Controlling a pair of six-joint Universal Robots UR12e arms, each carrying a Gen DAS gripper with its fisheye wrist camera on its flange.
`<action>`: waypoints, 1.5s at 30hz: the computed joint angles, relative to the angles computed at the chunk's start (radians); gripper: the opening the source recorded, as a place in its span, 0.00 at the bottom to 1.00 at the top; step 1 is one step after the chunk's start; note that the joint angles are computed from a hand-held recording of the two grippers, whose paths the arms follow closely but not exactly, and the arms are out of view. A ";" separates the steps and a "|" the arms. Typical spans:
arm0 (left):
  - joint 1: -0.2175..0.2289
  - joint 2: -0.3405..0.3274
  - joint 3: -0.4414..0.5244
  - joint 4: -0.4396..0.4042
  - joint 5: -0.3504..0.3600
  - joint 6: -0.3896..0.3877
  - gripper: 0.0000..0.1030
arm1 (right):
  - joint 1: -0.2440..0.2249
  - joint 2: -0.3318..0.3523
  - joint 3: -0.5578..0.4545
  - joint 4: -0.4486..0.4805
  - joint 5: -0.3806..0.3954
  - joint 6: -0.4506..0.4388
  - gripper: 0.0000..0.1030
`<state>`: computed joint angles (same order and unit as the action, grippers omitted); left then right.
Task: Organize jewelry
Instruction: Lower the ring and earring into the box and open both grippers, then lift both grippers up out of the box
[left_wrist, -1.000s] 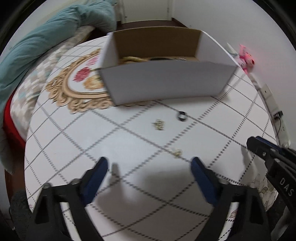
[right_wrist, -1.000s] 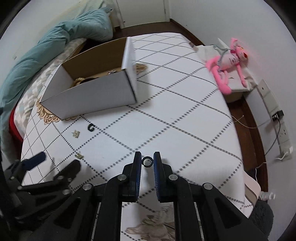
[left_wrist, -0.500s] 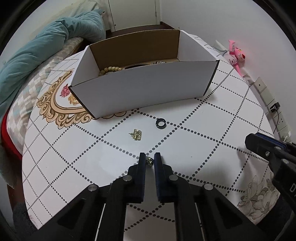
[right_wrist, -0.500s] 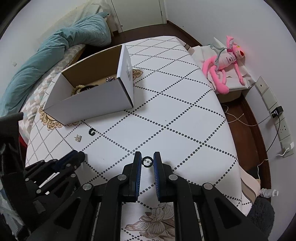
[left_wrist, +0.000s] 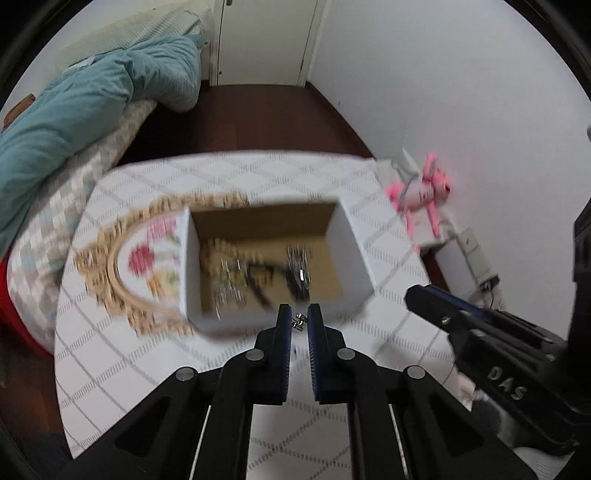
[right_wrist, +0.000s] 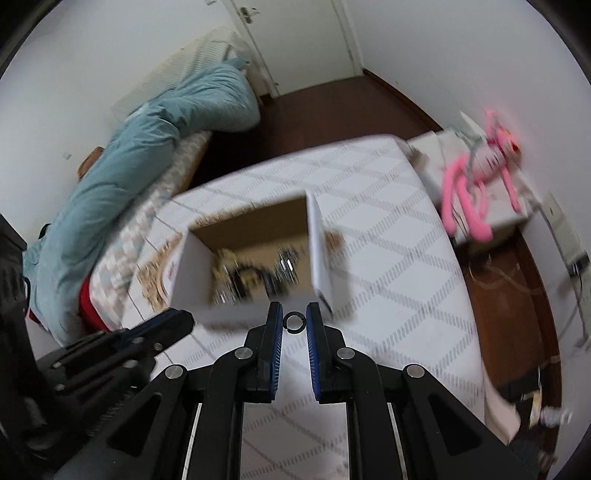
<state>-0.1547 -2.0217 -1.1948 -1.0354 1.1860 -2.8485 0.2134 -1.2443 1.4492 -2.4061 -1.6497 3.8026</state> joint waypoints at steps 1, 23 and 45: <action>0.000 -0.024 0.044 -0.015 0.000 -0.011 0.06 | -0.005 0.012 -0.021 0.004 0.008 -0.012 0.13; -0.019 -0.250 0.393 -0.283 0.198 -0.084 0.42 | -0.077 0.225 -0.343 0.352 0.119 -0.146 0.26; -0.015 -0.166 0.236 -0.062 0.319 -0.103 1.00 | -0.018 0.177 -0.310 0.380 -0.168 -0.136 1.00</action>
<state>-0.1698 -2.1878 -0.9588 -1.0970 1.5053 -2.9518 0.1953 -1.0672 1.1392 -2.0263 -1.8182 3.6664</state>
